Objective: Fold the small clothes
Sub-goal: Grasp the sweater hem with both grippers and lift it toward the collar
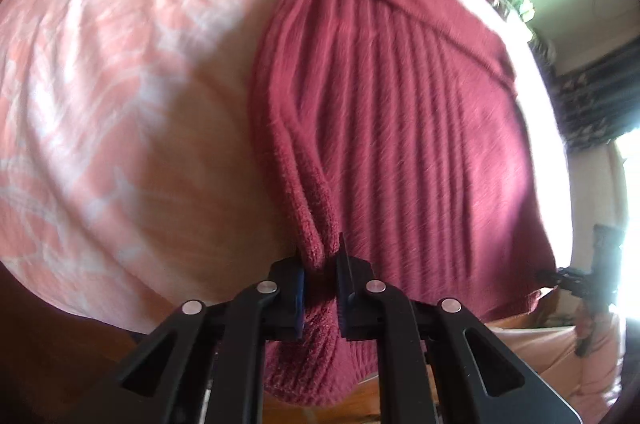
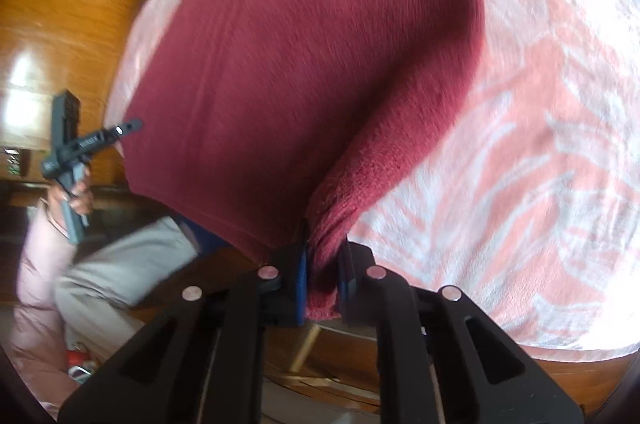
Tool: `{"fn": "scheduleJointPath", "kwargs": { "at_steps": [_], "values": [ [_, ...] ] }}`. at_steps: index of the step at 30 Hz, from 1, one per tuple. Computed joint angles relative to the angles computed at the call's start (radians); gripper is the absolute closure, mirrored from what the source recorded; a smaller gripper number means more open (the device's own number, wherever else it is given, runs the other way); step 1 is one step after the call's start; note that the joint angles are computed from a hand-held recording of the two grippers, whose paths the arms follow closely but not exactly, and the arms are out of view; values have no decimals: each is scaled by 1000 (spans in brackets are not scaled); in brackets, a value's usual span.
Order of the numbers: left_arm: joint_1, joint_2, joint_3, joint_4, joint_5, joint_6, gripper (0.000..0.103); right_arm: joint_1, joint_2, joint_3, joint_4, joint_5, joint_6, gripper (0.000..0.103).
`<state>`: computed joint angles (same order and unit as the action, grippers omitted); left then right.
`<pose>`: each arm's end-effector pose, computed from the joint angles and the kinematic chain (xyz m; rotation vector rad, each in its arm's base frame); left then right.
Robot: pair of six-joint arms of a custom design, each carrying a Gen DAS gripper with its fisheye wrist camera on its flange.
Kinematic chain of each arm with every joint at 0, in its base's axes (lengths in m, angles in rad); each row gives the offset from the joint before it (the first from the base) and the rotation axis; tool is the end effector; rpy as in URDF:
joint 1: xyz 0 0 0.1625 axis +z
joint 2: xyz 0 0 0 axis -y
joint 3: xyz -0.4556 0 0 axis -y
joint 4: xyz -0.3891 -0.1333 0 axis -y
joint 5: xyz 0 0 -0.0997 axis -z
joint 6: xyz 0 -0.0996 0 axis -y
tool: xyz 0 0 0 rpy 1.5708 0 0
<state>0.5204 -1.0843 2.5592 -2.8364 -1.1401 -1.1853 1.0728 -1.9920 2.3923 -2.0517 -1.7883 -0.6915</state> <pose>-0.1985 -0.3153 0.0687 -0.1218 2.7363 -0.4127 -0.0352 -0.2988 0.3377 0.2689 -2.9030 -0.0810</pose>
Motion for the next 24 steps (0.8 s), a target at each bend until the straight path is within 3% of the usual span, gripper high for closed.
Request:
{"fn": "scheduleJointPath", "kwargs": {
  "at_steps": [6,9,16,22,24],
  "values": [
    [7,-32,-31,-61,78,26,91,74,65,-106,-12,87,97,93],
    [53,-32,-73,-84,118,53,91,108,141,-185,-34,106,171,94],
    [193,45,-200,-89,164,122,91,168,329,-281,-164,52,296,94],
    [301,150,-314,-157,163,213,91,161,480,-372,-224,-26,372,97],
    [325,178,-354,-139,164,229,88,146,515,-407,-225,-33,400,91]
  ]
}}
